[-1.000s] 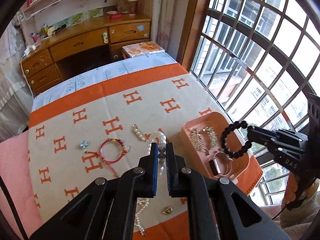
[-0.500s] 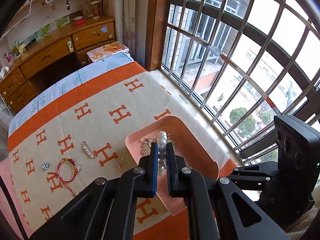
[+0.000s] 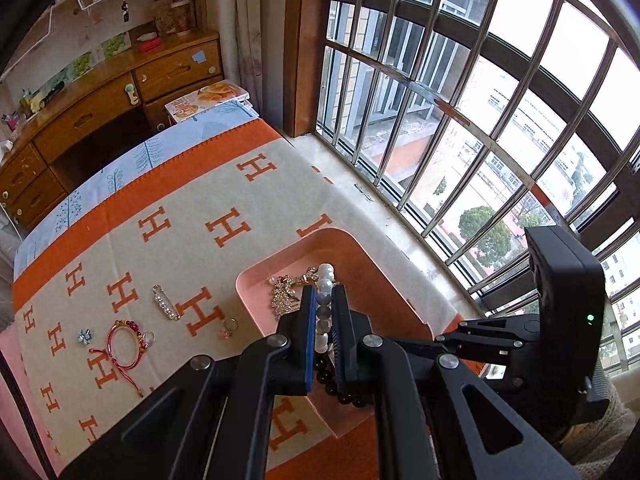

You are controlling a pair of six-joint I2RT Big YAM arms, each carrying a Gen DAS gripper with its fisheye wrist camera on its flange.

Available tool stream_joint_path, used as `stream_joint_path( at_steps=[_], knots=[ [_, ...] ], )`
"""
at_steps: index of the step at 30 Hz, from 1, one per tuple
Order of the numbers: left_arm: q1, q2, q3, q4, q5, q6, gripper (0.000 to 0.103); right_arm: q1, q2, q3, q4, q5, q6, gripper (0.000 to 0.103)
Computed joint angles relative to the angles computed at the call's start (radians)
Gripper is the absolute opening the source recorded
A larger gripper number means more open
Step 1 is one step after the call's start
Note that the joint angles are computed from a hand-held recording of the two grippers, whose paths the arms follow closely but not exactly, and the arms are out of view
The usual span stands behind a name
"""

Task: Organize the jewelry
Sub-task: 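Lower the black bracelet into the tray with the right tool while the left tool releases the pearl bracelet there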

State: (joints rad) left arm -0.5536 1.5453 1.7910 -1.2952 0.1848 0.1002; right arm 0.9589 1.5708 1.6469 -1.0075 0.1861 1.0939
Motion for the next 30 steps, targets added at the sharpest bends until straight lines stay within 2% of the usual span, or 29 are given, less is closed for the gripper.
stream_joint_path(
  at_steps=[5,9,16,19,21,23,30],
  knots=[
    [-0.014,0.010,0.000,-0.004,0.006,0.007,0.005,-0.005,-0.011,-0.021,-0.085,0.030,0.096,0.016],
    [-0.025,0.022,0.001,-0.009,0.015,0.010,0.005,0.004,-0.032,-0.039,-0.085,0.071,0.108,0.026],
    [-0.040,0.054,0.000,-0.016,0.042,0.024,0.005,0.006,-0.046,-0.049,-0.070,0.091,0.087,0.027],
    [-0.044,0.076,-0.003,-0.026,0.029,0.041,0.006,0.005,-0.045,-0.051,-0.077,0.093,0.092,0.027],
    [-0.040,0.095,-0.004,-0.041,0.016,0.044,0.008,0.007,-0.043,-0.048,-0.090,0.100,0.096,0.027],
    [-0.031,0.108,-0.009,-0.052,0.003,0.029,0.018,0.007,-0.045,-0.053,-0.087,0.099,0.097,0.027],
    [0.013,0.097,-0.042,-0.054,0.009,0.000,0.022,0.004,-0.041,-0.050,-0.085,0.098,0.084,0.027]
  ],
)
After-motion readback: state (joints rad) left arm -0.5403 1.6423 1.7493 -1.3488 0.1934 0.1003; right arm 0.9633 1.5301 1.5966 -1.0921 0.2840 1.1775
